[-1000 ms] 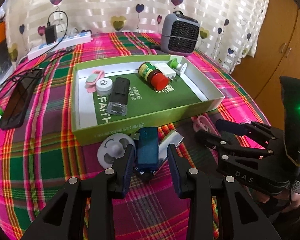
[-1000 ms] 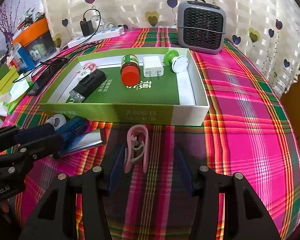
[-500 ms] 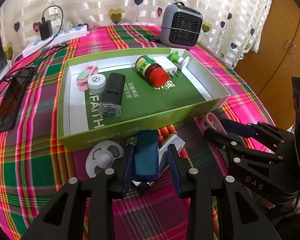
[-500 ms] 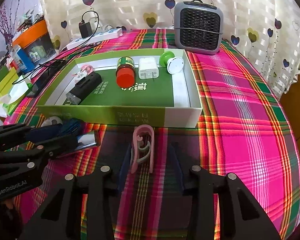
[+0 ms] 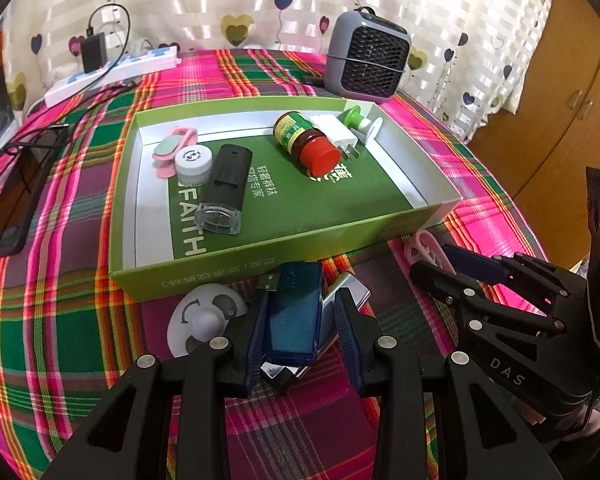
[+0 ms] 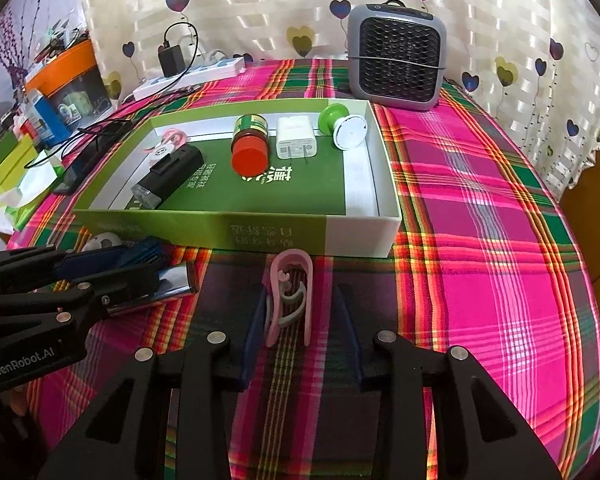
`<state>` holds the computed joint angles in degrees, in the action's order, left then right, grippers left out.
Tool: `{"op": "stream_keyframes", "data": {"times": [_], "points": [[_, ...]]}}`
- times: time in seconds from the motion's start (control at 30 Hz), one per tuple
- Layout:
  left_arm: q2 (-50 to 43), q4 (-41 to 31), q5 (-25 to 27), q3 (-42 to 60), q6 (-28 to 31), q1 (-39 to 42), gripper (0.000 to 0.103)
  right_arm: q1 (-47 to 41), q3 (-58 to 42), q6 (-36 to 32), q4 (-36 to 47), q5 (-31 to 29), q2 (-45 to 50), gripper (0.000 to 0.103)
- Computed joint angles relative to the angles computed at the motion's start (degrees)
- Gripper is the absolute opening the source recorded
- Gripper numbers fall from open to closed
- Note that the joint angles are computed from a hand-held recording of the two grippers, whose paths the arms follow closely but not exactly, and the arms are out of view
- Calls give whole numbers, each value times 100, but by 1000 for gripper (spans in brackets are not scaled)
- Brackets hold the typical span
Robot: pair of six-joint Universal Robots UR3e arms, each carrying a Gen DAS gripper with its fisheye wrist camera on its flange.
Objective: Organize rigid objects
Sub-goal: 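Close the left tool on the blue device while the right tool closes on the pink clip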
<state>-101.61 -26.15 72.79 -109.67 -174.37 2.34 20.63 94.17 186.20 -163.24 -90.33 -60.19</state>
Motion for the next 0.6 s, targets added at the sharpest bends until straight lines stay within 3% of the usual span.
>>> {"op": "stream_keyframes", "data": {"times": [0.17,0.47,0.6], "points": [[36,155,96,-92,-13,-38,25,-24,24,13,-16,-2,-14,31],[48,208,122,-121,-45,-45,25,-25,23,7,-19,-6,-12,30],[68,222,125,-152,-50,-36,25,-48,45,1,-32,8,-28,24]]}}
